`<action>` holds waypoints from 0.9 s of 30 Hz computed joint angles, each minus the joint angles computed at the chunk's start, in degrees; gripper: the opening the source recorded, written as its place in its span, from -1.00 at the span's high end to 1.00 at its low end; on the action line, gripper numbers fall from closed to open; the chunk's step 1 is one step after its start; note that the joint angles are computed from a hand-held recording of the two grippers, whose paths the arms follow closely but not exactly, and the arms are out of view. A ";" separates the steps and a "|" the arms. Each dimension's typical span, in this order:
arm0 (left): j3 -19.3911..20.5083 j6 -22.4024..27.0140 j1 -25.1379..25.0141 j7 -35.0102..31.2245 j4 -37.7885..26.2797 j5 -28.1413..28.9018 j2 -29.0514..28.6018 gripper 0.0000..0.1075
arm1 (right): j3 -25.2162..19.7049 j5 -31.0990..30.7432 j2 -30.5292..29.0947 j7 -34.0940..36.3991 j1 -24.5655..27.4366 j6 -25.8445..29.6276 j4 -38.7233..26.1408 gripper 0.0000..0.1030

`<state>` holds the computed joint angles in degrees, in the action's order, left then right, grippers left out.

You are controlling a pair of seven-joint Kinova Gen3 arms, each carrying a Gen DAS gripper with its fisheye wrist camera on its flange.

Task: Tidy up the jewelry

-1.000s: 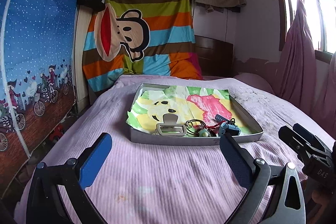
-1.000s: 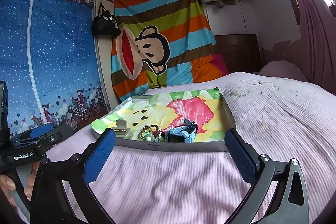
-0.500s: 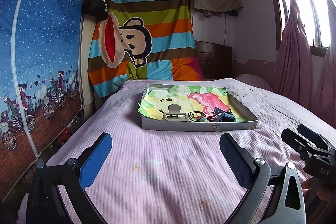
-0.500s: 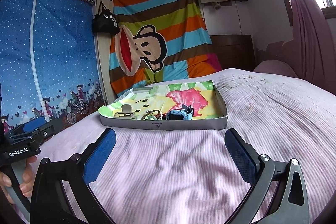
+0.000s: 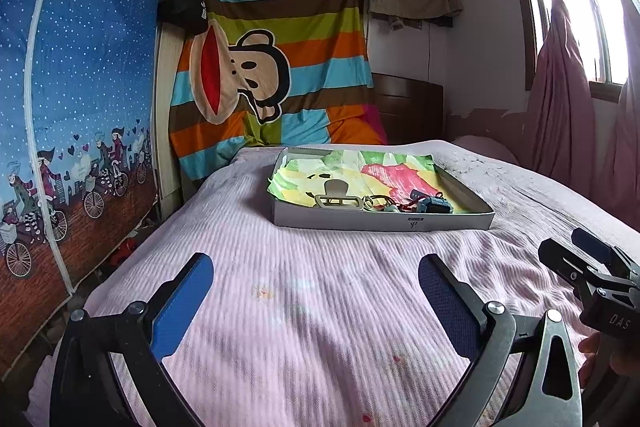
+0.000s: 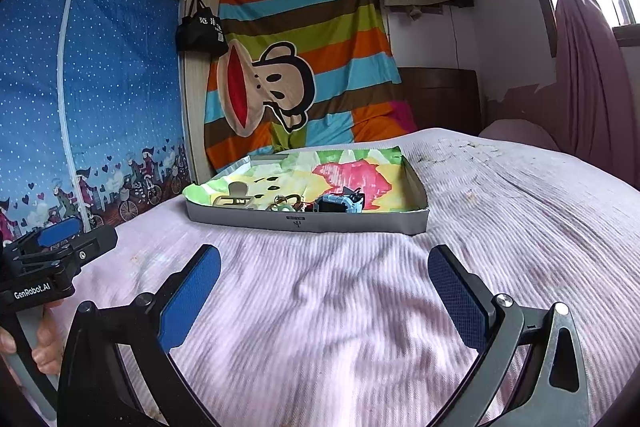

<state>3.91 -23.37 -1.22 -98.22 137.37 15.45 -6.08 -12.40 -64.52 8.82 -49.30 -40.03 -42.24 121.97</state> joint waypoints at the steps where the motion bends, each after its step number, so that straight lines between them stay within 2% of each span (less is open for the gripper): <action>1: 0.30 -0.27 -0.07 -0.61 0.15 0.46 0.01 -0.92 | 0.00 0.06 -0.02 -0.05 0.01 -0.01 0.08 -0.98; 9: 0.91 -1.39 0.24 -2.77 0.62 2.47 -0.11 -0.92 | 0.09 -0.78 0.49 0.46 -0.23 0.09 -0.40 -0.98; 27: 0.83 -0.73 0.10 -2.88 0.51 2.72 -0.52 -0.92 | 0.27 -0.99 0.66 0.11 -0.15 0.00 -0.48 -0.98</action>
<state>4.74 -24.10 -1.12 -101.09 137.88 18.17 -6.59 -12.13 -65.51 9.48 -49.19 -40.18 -42.25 121.49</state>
